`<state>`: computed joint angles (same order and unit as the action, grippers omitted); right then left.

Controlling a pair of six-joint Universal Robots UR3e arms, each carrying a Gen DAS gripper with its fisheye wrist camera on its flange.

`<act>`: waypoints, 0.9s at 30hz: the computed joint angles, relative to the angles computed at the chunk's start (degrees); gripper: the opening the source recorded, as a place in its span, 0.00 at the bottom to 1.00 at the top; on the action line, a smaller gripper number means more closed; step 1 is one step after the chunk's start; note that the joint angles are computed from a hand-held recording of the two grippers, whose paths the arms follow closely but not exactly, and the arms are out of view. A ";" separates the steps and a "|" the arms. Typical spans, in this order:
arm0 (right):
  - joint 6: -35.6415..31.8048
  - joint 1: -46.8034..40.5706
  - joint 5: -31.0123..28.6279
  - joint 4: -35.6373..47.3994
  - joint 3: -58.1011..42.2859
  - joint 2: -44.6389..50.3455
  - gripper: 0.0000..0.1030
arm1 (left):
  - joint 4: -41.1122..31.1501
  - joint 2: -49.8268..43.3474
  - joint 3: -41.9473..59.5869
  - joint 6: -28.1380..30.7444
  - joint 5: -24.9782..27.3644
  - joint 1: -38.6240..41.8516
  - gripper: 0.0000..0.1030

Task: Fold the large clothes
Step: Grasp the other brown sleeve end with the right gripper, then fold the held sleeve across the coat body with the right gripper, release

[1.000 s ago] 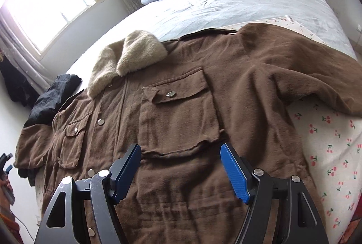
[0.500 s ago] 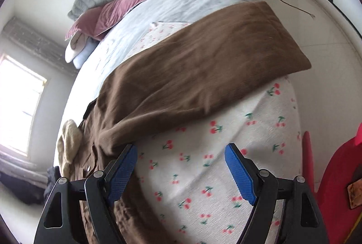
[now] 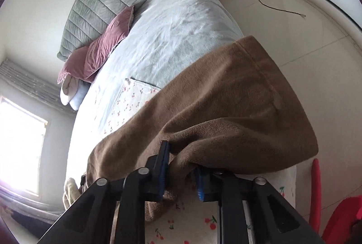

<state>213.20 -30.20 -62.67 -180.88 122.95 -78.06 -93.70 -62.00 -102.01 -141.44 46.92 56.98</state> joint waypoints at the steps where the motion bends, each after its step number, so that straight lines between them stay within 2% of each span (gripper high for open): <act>1: -1.68 0.02 -0.77 -0.27 -0.11 -1.45 0.08 | 2.02 -1.41 -0.48 -1.99 -1.13 -3.16 0.87; 2: -3.48 0.18 -2.13 -3.59 0.76 -2.83 0.08 | 5.96 -2.93 -1.29 -5.24 -1.54 -7.12 0.87; 3: -4.60 1.77 -7.49 -4.19 0.50 -3.87 0.08 | 10.64 -4.70 -2.12 -8.76 -1.52 -11.50 0.86; 4: -5.50 3.04 -12.21 0.01 -1.48 -3.15 0.09 | 15.92 -7.20 -2.70 -12.53 -1.14 -16.26 0.86; 5: -4.09 2.63 -12.13 3.92 -2.89 -1.81 0.10 | 20.95 -10.12 -2.86 -16.17 -0.39 -20.99 0.86; 6: -1.99 0.89 -8.93 4.43 -1.90 -0.86 0.15 | 25.83 -13.42 -2.50 -20.01 0.66 -25.78 0.84; 7: -0.65 -1.30 -5.60 1.71 0.68 -0.31 0.18 | 30.16 -16.79 -2.00 -23.59 1.73 -30.59 0.83; 9: 0.54 -4.87 0.50 -6.60 6.56 -0.05 0.31 | 37.03 -24.31 0.70 -29.01 3.17 -39.44 0.80; 11: 0.56 -7.07 3.14 -9.90 9.54 -0.66 0.46 | 43.48 -32.67 5.37 -33.75 5.28 -47.97 0.71; 12: 0.76 -7.60 3.04 -9.61 9.98 -1.29 0.47 | 46.50 -36.61 7.61 -35.84 5.42 -51.34 0.54; 13: 1.25 -8.24 2.81 -9.03 9.79 -1.57 0.47 | 48.57 -40.74 10.45 -37.68 5.17 -54.49 0.33; 15: 2.19 -9.49 3.55 -9.13 9.66 -1.32 0.47 | 52.41 -48.47 15.82 -41.71 3.51 -59.29 0.12; 17: 1.92 -10.00 4.15 -9.15 9.59 -0.65 0.45 | 58.98 -55.13 19.42 -46.88 3.73 -63.42 0.12; 19: 1.34 -9.15 2.34 -8.33 7.90 0.05 0.37 | 62.23 -61.09 24.03 -49.53 4.59 -66.39 0.11; 20: 0.77 -8.57 1.07 -7.95 7.58 -0.12 0.29 | 63.29 -63.74 26.15 -51.01 5.27 -67.56 0.10; 22: -0.58 -8.01 -0.02 -7.41 6.92 -0.08 0.20 | 64.92 -68.47 28.89 -53.58 3.74 -68.68 0.10; 24: -2.11 -7.69 -0.84 -6.82 6.03 0.08 0.10 | 61.05 -72.12 31.98 -52.56 1.73 -69.37 0.07; 25: -2.98 -7.52 -1.13 -6.77 5.97 -0.12 0.09 | 61.92 -71.93 31.47 -51.87 1.60 -69.42 0.07; 27: -3.95 -6.84 -1.84 -6.20 5.29 -0.88 0.07 | 53.93 -71.06 34.86 -48.48 2.30 -69.43 0.07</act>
<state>209.25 -37.04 -64.52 -187.08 128.24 -78.94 -39.77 -133.06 -67.15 -189.92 49.22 -12.45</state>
